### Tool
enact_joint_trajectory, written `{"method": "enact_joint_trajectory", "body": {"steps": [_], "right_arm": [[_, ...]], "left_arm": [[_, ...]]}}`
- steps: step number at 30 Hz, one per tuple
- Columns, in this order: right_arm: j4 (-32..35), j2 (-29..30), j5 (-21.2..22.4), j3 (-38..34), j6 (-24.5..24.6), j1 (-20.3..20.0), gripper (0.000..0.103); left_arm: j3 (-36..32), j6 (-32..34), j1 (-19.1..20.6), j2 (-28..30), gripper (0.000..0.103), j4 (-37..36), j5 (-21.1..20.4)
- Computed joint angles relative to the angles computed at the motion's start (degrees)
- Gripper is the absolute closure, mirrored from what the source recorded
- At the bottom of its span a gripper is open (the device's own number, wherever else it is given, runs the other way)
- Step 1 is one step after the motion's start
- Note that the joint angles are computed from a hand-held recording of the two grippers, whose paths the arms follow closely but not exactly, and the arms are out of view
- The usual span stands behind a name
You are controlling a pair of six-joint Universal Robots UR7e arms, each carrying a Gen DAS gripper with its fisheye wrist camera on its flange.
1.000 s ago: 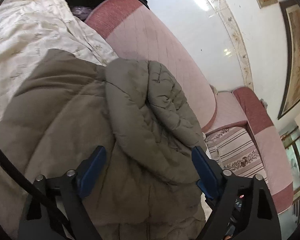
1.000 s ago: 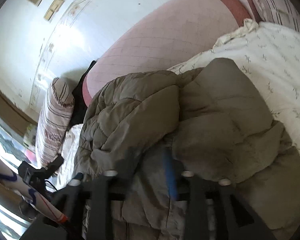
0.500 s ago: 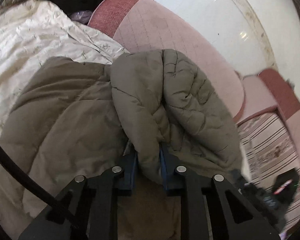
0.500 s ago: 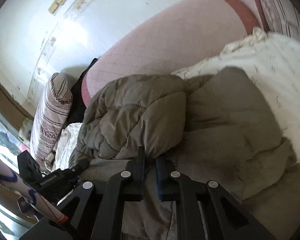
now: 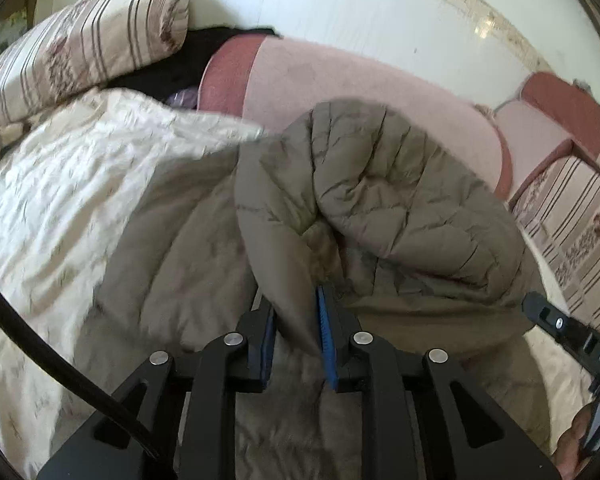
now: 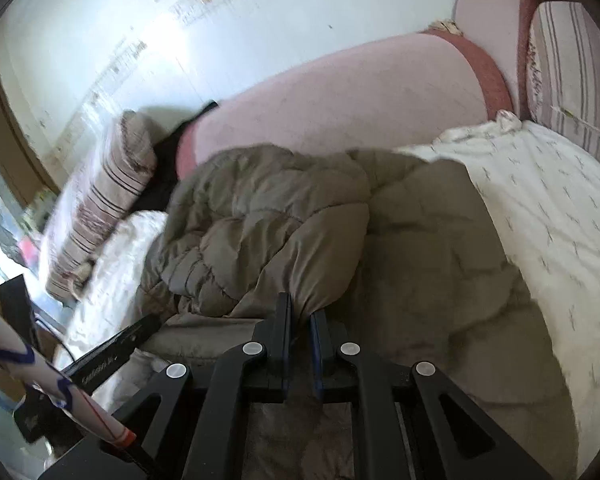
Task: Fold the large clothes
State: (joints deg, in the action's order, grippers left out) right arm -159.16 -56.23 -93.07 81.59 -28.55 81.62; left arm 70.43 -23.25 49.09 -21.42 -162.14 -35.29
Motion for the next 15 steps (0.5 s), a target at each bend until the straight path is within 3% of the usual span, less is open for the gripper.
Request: {"method": "enact_joint_trajectory", "body": {"steps": [4,6,13,15], "right_arm": [[0.46,5.18,-5.8,-3.7,1.17,-0.35,0.094],[3.18,6.56,-5.1,-5.49,3.13,-1.24,0.094],[5.29,6.66,-4.92,-6.82,3.18,-1.28,0.092],[6.06,6.12,-6.05,-6.55,2.94,-0.98,0.086]], "left_arm": [[-1.58,6.93,0.93,3.74,0.07,-6.42,2.32],[-3.35,9.41,0.94,5.23,0.067,-7.26,3.05],[-7.55,8.51,1.04,6.25,0.055,0.82,4.41],[-8.09,7.77,1.0,6.21,0.051,3.13,5.04]]}}
